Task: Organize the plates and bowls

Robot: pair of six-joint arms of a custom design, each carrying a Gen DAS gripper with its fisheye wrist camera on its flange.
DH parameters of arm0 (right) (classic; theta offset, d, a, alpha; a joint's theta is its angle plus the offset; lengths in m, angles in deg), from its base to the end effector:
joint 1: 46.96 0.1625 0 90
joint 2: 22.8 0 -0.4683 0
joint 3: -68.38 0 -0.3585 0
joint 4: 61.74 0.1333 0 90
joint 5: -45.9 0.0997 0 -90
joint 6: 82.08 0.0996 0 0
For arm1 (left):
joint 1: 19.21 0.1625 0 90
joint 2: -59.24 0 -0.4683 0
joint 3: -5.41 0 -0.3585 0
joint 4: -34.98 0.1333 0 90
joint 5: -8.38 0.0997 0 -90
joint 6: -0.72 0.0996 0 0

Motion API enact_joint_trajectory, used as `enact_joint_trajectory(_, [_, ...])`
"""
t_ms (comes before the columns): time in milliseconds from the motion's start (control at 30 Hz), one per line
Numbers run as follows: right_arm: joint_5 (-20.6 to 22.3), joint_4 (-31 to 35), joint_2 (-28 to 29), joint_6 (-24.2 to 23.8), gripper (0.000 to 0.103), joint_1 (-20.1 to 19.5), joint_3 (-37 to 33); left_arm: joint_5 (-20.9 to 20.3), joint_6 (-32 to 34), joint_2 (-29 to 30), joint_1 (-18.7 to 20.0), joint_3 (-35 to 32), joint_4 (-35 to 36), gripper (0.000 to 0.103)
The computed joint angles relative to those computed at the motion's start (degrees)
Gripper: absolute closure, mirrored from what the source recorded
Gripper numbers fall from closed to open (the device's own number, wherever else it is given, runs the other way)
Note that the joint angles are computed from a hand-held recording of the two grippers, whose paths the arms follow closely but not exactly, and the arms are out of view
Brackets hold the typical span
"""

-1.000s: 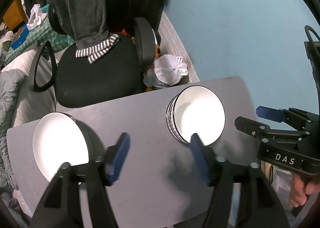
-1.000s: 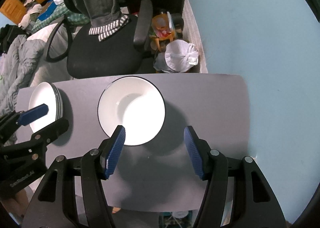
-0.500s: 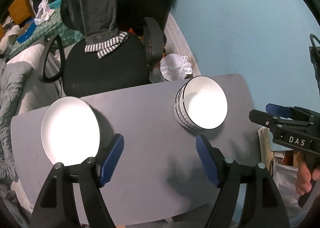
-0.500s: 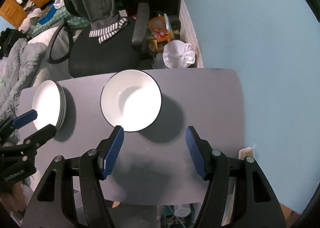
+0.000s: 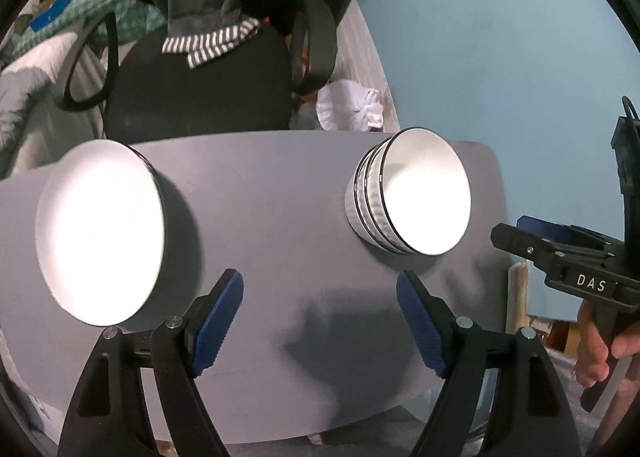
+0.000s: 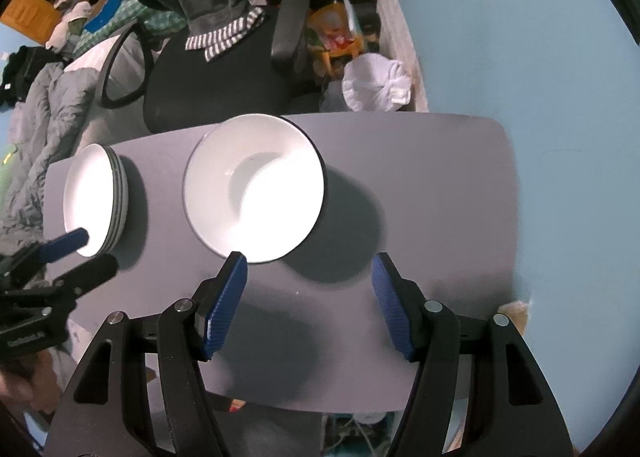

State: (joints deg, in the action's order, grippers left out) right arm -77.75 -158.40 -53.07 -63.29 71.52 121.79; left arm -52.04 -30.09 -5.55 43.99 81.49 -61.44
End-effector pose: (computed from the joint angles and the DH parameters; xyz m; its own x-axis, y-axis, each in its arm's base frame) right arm 0.4531 -0.6714 0.1499 -0.7690 -0.2351 0.5944 -0.2214 0.9703 0.0974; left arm -0.1271 -0.6562 0.4212 -0.8806 -0.0866 -0.4659 -0.0021 0.9838 -0.1790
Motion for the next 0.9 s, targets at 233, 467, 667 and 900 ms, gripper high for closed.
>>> enact_joint_trajectory(233, [3.0,2.6,3.0,-3.1,0.04,-3.1,-4.9,-3.3,-3.1,4.4,2.1,-3.5,-2.0,0.023])
enact_joint_trajectory(467, [6.2,7.4,7.0,-7.0,0.04,-5.3,-11.2,-3.4,-5.3,8.2,3.8,-6.4,-1.0,0.023])
enact_joint_trajectory(667, [6.3,9.0,8.4,-9.0,0.04,-6.0,-13.2,-3.4,-5.8,11.1,4.3,-8.5,0.4,0.023])
enact_joint_trajectory(900, [8.0,11.9,10.1,-10.4,0.04,-7.0,-16.3,-3.4,-8.3,12.5,4.6,-9.1,1.6,0.023])
